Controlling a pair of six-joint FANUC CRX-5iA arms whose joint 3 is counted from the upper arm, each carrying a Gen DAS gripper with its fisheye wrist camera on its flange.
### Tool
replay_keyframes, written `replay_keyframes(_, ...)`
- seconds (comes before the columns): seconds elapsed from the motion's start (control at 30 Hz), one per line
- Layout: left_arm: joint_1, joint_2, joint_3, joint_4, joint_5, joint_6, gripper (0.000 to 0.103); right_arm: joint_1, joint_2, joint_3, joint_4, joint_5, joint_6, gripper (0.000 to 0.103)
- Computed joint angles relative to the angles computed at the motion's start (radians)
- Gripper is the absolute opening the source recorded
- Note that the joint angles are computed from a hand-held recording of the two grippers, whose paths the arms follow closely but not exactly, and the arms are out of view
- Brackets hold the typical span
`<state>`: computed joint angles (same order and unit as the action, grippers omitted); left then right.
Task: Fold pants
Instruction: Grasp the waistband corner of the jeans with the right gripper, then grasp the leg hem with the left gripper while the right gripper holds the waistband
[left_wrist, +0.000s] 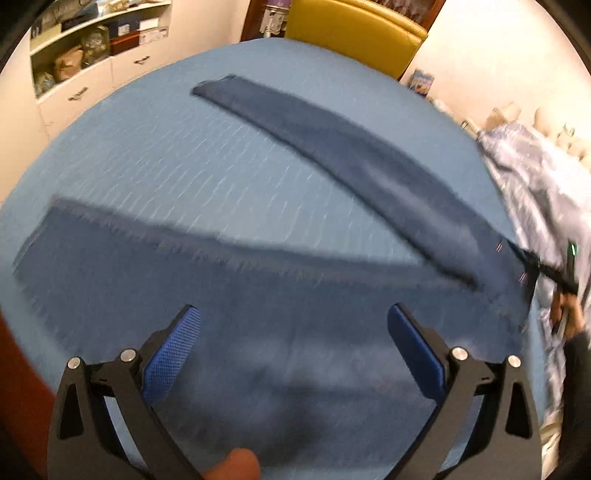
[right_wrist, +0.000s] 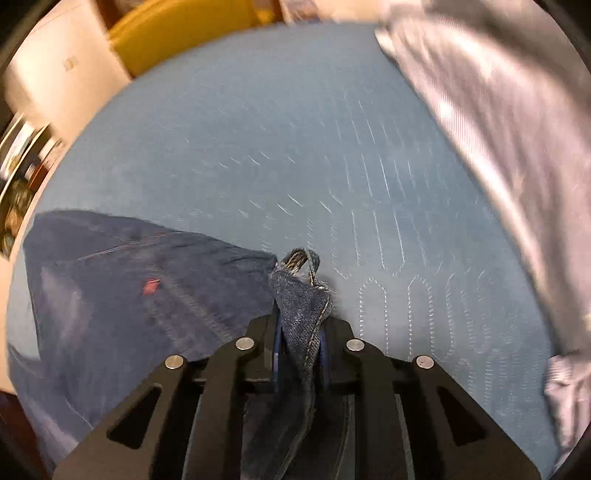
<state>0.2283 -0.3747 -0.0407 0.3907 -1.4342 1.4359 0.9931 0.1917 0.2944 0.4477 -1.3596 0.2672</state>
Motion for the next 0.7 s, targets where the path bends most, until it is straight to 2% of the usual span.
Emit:
replay_keyframes(0.13, -0.013, 0.123, 0.043, 0.147, 0.092, 0.002, 0.100, 0.155, -0.052, -0.020, 0.174, 0.002, -0.079, 0.016)
replay_keyframes(0.17, -0.010, 0.172, 0.053, 0.221, 0.108, -0.003, 0.099, 0.196, -0.066, -0.027, 0.214, 0.000, -0.102, 0.016)
replay_keyframes(0.3, 0.001, 0.354, 0.085, 0.436, 0.131, 0.016, 0.079, 0.391, -0.086, -0.043, 0.331, -0.053, -0.235, 0.016)
replay_keyframes(0.37, 0.012, 0.428, 0.080, 0.529, 0.139, 0.026, 0.073, 0.483, -0.105, -0.082, 0.349, -0.061, -0.339, 0.016)
replay_keyframes(0.43, 0.028, 0.463, 0.050, 0.589, 0.169, 0.032, 0.064, 0.531, -0.090, -0.078, 0.329, -0.067, -0.403, 0.016)
replay_keyframes(0.47, 0.036, 0.484, 0.029, 0.635, 0.176, 0.030, 0.064, 0.553, -0.080, -0.074, 0.317, -0.072, -0.434, 0.016)
replay_keyframes(0.57, 0.049, 0.523, 0.014, 0.667, 0.186, 0.037, 0.062, 0.596, -0.089, -0.136, 0.276, -0.035, -0.561, 0.016)
replay_keyframes(0.7, 0.064, 0.573, 0.055, 0.638, 0.207, 0.042, 0.050, 0.613, -0.076, -0.141, 0.254, -0.035, -0.638, 0.016)
